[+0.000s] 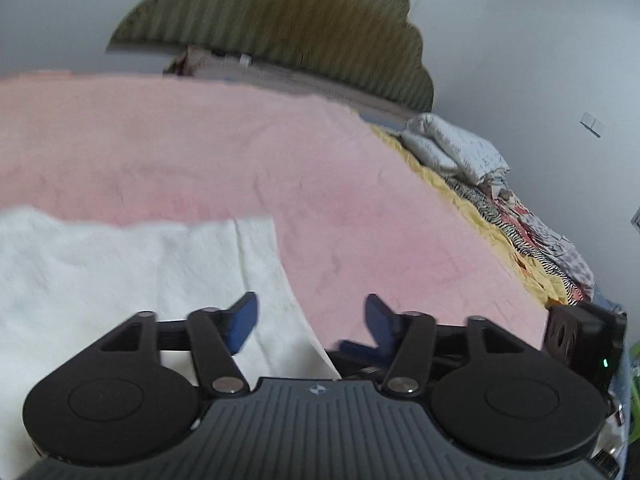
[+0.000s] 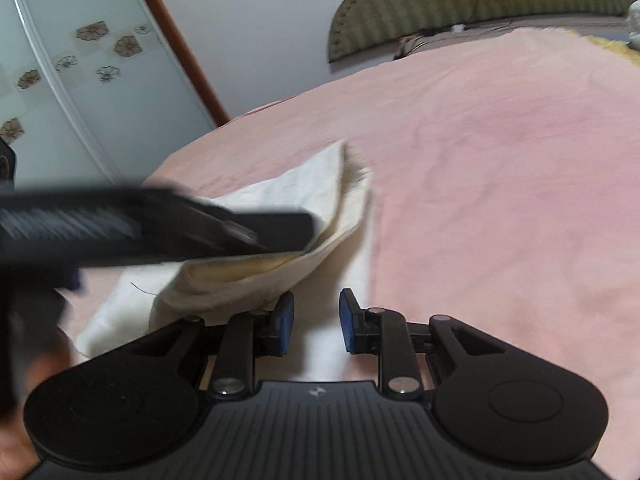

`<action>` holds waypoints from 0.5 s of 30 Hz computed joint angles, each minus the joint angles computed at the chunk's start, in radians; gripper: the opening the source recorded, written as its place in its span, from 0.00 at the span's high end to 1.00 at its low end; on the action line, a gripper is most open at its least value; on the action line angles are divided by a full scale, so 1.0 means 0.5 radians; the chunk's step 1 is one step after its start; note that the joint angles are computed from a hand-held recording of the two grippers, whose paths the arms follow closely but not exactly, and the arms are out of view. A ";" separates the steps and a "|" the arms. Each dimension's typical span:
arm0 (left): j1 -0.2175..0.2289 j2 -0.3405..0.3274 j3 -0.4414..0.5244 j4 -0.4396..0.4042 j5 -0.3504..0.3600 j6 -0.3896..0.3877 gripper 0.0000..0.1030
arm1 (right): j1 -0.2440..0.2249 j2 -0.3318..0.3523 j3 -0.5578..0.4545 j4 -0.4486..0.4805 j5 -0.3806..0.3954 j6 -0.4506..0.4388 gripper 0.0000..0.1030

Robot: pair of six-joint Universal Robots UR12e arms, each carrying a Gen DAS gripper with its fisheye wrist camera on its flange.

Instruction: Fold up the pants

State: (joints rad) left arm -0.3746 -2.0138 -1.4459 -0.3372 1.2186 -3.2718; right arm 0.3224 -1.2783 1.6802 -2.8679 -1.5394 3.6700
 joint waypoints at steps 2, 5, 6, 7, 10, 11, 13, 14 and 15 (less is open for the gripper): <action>0.017 0.040 -0.059 0.153 0.144 0.071 0.21 | 0.021 -0.029 -0.001 0.059 -0.210 0.007 0.76; 0.049 0.060 -0.093 0.292 0.407 0.126 0.04 | 0.032 -0.039 -0.010 -0.061 -0.404 0.135 0.75; 0.058 0.058 -0.085 0.271 0.491 0.122 0.03 | 0.035 -0.027 -0.029 -0.110 -0.402 0.125 0.75; 0.071 0.051 -0.060 0.211 0.576 0.109 0.03 | 0.038 -0.006 -0.070 -0.119 -0.375 0.080 0.75; 0.119 0.020 0.035 -0.035 0.703 0.040 0.04 | 0.065 0.102 -0.261 -0.026 -0.299 -0.197 0.75; 0.134 0.011 0.058 -0.106 0.723 0.010 0.04 | 0.077 0.148 -0.340 0.044 -0.289 -0.270 0.75; 0.159 -0.008 0.094 -0.232 0.726 -0.029 0.04 | 0.098 0.246 -0.510 0.209 -0.255 -0.397 0.75; 0.169 -0.015 0.105 -0.289 0.706 -0.022 0.04 | 0.105 0.289 -0.581 0.289 -0.229 -0.473 0.75; 0.172 -0.025 0.118 -0.368 0.694 0.013 0.04 | 0.117 0.343 -0.680 0.422 -0.226 -0.549 0.75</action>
State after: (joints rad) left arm -0.2884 -2.0263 -1.3871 -0.5209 1.5654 -3.2655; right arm 0.3811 -1.1070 1.3404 -2.6570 -1.6526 3.3958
